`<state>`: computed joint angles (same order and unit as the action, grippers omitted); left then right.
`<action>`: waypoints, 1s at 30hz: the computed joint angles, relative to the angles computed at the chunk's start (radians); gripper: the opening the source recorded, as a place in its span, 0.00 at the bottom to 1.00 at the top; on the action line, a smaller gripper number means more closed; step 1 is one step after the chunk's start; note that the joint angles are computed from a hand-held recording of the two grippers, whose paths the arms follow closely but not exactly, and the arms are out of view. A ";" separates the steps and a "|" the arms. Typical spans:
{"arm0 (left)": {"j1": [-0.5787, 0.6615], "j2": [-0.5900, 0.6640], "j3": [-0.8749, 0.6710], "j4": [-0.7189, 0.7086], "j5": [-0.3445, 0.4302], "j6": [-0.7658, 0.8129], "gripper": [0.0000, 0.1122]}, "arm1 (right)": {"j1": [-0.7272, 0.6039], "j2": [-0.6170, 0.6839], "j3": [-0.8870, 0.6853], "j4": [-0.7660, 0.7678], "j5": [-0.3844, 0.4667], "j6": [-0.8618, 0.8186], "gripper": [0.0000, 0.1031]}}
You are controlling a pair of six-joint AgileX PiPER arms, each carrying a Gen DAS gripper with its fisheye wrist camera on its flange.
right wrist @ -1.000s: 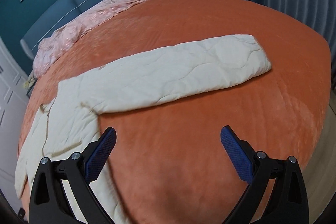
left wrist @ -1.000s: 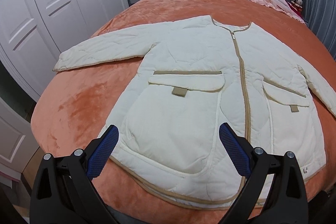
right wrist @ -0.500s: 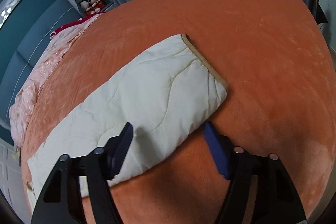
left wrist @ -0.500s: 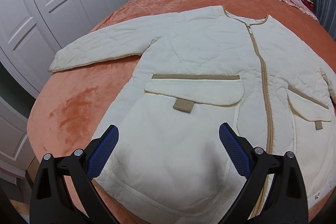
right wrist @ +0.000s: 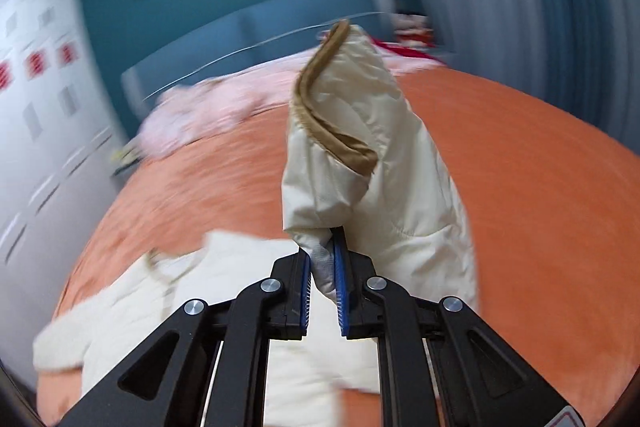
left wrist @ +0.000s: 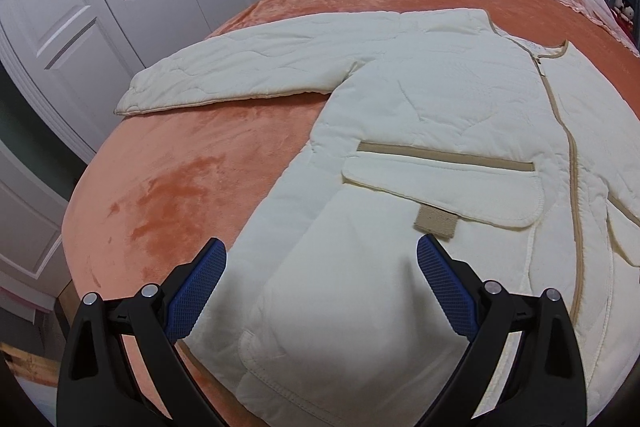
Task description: Fold large clothes
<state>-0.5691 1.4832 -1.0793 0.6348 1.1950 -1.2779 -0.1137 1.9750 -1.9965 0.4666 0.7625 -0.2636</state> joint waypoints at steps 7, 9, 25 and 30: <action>0.092 -0.102 0.112 -0.031 -0.054 0.030 0.84 | 0.379 0.084 -0.011 -0.012 0.027 -0.026 0.10; 0.128 -0.125 0.137 -0.043 -0.079 0.049 0.84 | 0.466 0.089 0.034 -0.033 0.009 -0.031 0.17; 0.410 0.115 -0.097 -0.642 -0.532 0.470 0.84 | 0.101 -0.199 0.656 0.145 -0.136 -0.017 0.51; 0.373 0.249 -0.205 -0.665 -0.565 0.419 0.79 | -0.087 -0.085 0.578 0.349 -0.054 -0.072 0.52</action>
